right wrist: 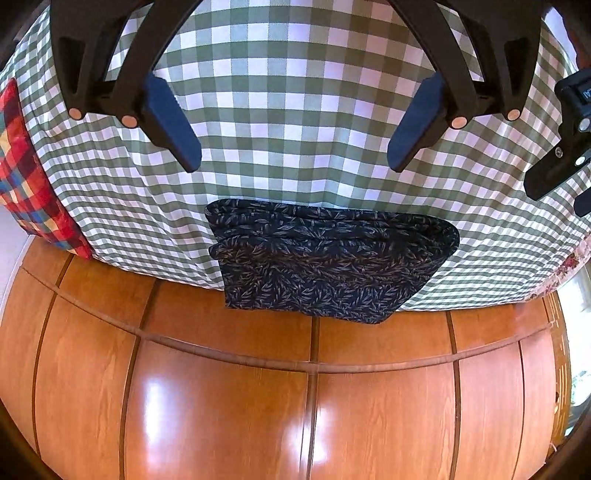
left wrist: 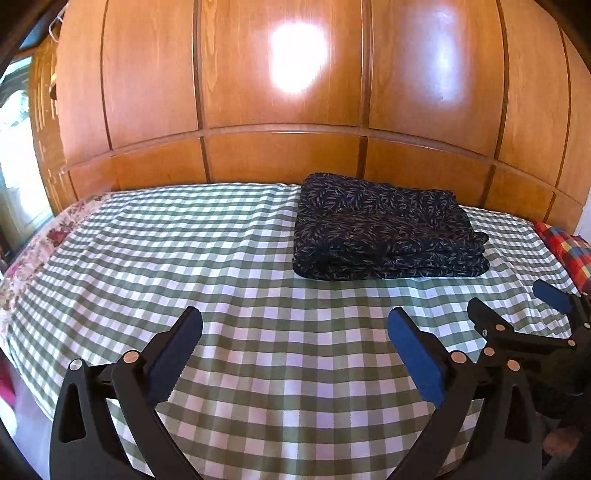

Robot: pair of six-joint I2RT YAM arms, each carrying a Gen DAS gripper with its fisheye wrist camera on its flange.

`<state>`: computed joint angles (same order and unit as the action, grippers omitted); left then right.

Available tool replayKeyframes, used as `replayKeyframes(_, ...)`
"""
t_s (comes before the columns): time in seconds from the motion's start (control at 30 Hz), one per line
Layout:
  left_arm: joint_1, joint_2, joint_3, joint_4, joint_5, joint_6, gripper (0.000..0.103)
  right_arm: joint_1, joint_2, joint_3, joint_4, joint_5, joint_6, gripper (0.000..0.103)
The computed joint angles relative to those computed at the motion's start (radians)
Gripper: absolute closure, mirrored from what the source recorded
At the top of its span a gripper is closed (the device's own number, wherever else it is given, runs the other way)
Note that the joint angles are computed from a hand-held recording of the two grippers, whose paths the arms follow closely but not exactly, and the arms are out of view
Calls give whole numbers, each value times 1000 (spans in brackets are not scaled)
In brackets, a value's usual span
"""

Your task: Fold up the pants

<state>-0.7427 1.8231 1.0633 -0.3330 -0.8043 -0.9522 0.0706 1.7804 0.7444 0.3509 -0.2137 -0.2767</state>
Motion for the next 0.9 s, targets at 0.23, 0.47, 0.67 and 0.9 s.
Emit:
replayKeyframes(0.23, 1, -23, -21, -10, -6, -33, 4, 10, -32, -21, 7, 12, -9, 2)
replayKeyframes(0.47, 4, -27, -22, -23, -9, -48, 4, 23, -63, -61, 44, 19, -23, 2)
replayKeyframes(0.67, 1, -22, -17, -23, -12, -41, 4, 26, -70, -76, 58, 4, -31, 2)
replayKeyframes(0.9, 4, -20, -18, -20, -5, -35, 4, 19, -62, -81, 63, -5, -27, 2)
